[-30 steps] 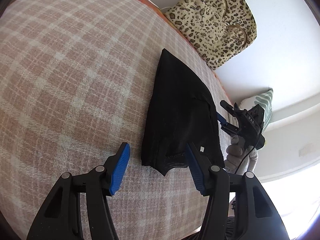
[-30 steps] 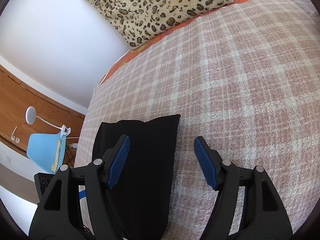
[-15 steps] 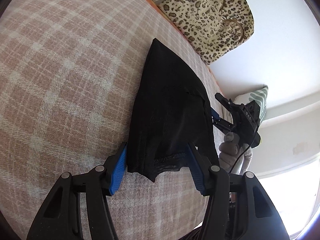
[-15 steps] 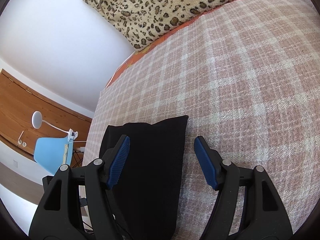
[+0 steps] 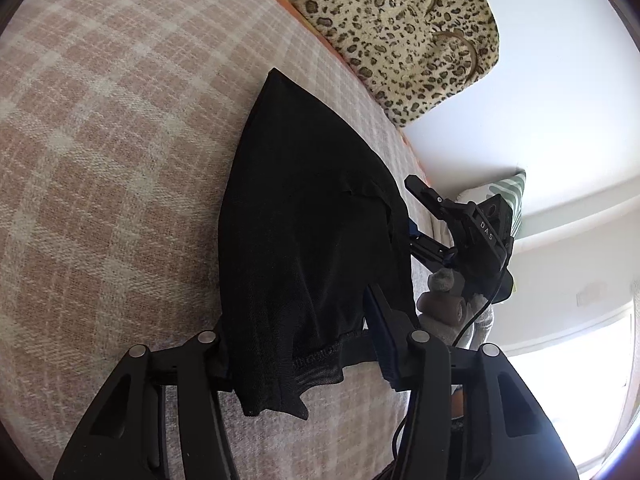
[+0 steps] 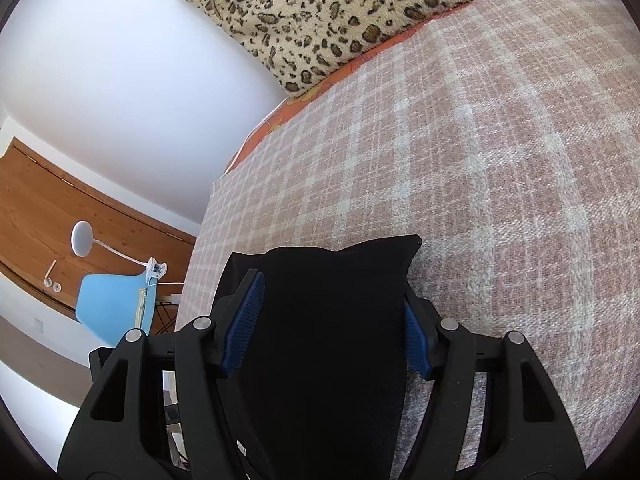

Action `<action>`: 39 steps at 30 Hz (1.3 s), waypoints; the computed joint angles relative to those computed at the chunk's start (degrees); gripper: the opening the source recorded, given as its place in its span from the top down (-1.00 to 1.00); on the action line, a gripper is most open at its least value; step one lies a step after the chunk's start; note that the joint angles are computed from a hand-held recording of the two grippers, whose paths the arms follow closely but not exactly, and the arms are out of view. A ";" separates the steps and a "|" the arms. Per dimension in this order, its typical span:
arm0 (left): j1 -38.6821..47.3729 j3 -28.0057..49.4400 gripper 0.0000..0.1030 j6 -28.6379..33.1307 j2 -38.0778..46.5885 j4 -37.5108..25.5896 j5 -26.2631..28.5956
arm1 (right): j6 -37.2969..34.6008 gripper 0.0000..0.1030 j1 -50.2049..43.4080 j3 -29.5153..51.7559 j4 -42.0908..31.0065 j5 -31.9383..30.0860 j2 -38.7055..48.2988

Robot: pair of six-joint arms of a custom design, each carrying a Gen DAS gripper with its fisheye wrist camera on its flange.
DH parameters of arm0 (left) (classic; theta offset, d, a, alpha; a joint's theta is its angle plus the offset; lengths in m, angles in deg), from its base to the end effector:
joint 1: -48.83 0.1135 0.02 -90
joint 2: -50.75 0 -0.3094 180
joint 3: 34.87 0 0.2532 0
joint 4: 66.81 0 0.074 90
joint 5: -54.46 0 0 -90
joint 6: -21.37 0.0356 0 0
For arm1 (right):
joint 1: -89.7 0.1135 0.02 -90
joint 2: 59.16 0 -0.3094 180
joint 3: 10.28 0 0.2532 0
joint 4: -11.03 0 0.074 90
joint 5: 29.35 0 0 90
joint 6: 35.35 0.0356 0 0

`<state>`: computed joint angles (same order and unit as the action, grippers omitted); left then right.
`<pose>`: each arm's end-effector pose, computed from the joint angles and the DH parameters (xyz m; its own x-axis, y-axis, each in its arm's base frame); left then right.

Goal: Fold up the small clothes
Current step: 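Slide both tools under the folded black shirt's edges and grasp it, then lift the folded black shirt with both tools and carry it toward the clothes stack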

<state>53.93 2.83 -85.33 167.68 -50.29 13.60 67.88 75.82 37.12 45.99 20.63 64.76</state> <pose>0.2534 -0.0044 0.0541 -0.9304 -0.2718 -0.2460 0.0208 0.6310 -0.7755 0.3234 -0.0563 0.0568 -0.6918 0.3515 -0.6308 -0.1285 0.7997 0.5865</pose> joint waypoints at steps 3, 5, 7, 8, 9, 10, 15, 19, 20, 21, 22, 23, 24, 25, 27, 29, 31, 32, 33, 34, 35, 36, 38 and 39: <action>-0.20 -0.17 0.63 -0.81 1.38 1.51 -0.43 | 0.31 -0.01 -0.07 0.17 -0.29 0.32 0.19; 0.01 -0.18 0.72 -0.37 1.41 1.42 -0.83 | 0.29 0.28 -0.28 0.75 -1.54 0.27 0.42; 0.05 -0.40 0.76 0.05 1.26 1.59 -1.32 | 0.63 0.53 -0.38 1.21 -2.25 1.10 0.89; 0.01 -0.65 0.77 0.25 1.16 1.95 -1.68 | 0.79 0.61 -0.42 1.36 -2.39 1.38 1.04; -0.10 -0.88 0.78 0.36 0.97 2.26 -2.03 | 0.69 0.66 -0.46 1.54 -2.91 1.71 0.99; -0.13 -0.96 0.78 0.53 0.86 2.28 -2.16 | 0.56 0.68 -0.37 1.62 -3.32 2.15 0.81; -0.57 -1.81 0.84 0.46 -0.22 3.49 -2.77 | 0.00 0.81 0.84 0.49 -2.76 4.95 -0.35; 0.27 -2.06 0.85 0.38 -1.85 3.75 -1.85 | 0.29 0.83 1.95 -0.97 -1.50 6.62 -2.39; 0.39 -2.10 0.85 0.50 -2.18 3.78 -1.88 | 0.40 0.84 2.20 -1.28 -1.12 6.87 -2.89; 0.24 -2.31 0.86 0.48 -2.52 4.05 -2.27 | 0.39 0.84 2.53 -1.57 -0.90 7.42 -3.41; 0.12 -2.49 0.86 0.56 -2.59 4.31 -2.41 | 0.39 0.84 2.83 -1.84 -0.62 7.99 -3.82; -0.12 -2.52 0.86 0.95 -2.53 4.15 -2.68 | 0.26 0.84 3.06 -2.01 -0.44 8.31 -4.09; -0.64 -2.49 0.86 1.26 -2.56 3.93 -3.40 | -0.01 0.84 3.35 -2.03 -0.56 8.70 -4.23; -0.95 -2.29 0.86 1.57 -2.25 3.65 -3.97 | -0.23 0.84 3.76 -1.89 -0.95 9.57 -4.29; -0.84 -1.95 0.86 1.58 -1.39 3.40 -3.76 | -0.08 0.85 4.15 -1.49 -1.59 10.69 -3.99; -0.66 -1.90 0.86 1.41 -1.30 3.37 -3.39 | 0.30 0.85 3.90 -1.47 -1.53 10.36 -3.90; -0.43 -2.22 0.86 1.79 -1.89 3.46 -3.12 | 0.66 0.85 3.79 -1.86 -1.38 10.06 -4.58; -0.22 -2.56 0.86 1.98 -2.32 3.62 -2.80 | 0.84 0.85 3.72 -2.27 -1.19 9.79 -5.19; -0.20 -2.78 0.87 2.01 -2.75 3.79 -2.60 | 0.76 0.85 3.77 -2.79 -1.10 9.72 -6.05; -0.40 -3.02 0.87 2.10 -3.29 3.97 -2.58 | 0.63 0.85 4.10 -3.30 -1.14 10.03 -7.09; -0.69 -3.31 0.87 2.18 -4.14 3.98 -2.87 | 0.41 0.85 4.46 -3.85 -1.11 10.37 -8.10; -0.92 -3.56 0.87 2.27 -4.84 3.94 -3.02 | 0.28 0.86 4.83 -4.44 -1.05 10.76 -9.10; -1.26 -3.87 0.87 2.39 -5.92 3.49 -2.83 | 0.25 0.85 5.44 -5.45 -1.04 11.24 -10.77; -1.38 -3.93 0.87 2.22 -6.39 3.27 -2.72 | 0.15 0.86 5.78 -5.88 -1.18 11.71 -11.52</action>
